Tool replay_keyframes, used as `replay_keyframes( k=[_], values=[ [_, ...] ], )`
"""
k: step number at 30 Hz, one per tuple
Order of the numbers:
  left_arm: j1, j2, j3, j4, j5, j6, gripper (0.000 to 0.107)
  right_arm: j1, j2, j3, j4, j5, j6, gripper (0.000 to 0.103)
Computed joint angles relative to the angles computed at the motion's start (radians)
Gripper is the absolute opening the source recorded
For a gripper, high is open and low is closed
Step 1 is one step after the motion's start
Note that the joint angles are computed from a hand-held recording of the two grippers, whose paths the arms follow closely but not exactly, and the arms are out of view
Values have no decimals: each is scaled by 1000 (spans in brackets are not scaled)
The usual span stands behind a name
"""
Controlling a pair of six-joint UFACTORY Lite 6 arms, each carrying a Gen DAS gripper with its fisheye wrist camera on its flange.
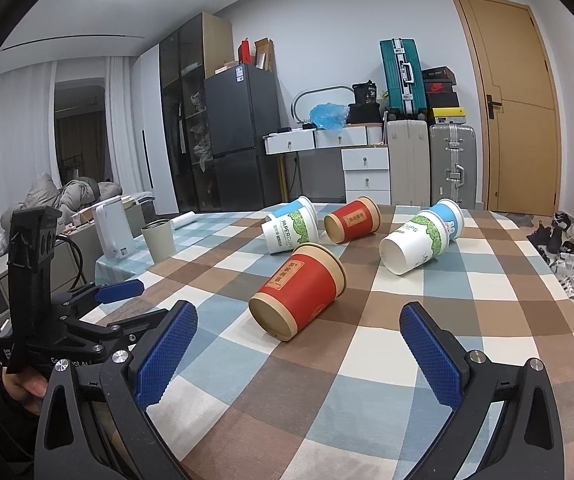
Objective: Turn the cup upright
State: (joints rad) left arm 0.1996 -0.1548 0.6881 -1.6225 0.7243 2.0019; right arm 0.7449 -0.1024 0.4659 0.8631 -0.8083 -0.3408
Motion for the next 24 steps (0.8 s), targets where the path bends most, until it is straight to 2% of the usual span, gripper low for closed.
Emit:
replay_keyframes(
  k=[11, 19, 24],
  values=[
    [-127, 24, 92, 77, -111, -145, 102, -12, -61, -24, 97, 13, -93, 103],
    [-305, 152, 237, 201, -277, -345, 102, -41, -73, -28, 139, 30, -117, 103],
    [-377, 263, 346, 300, -290, -480, 102, -65, -84, -35, 118, 50, -93, 103]
  ],
)
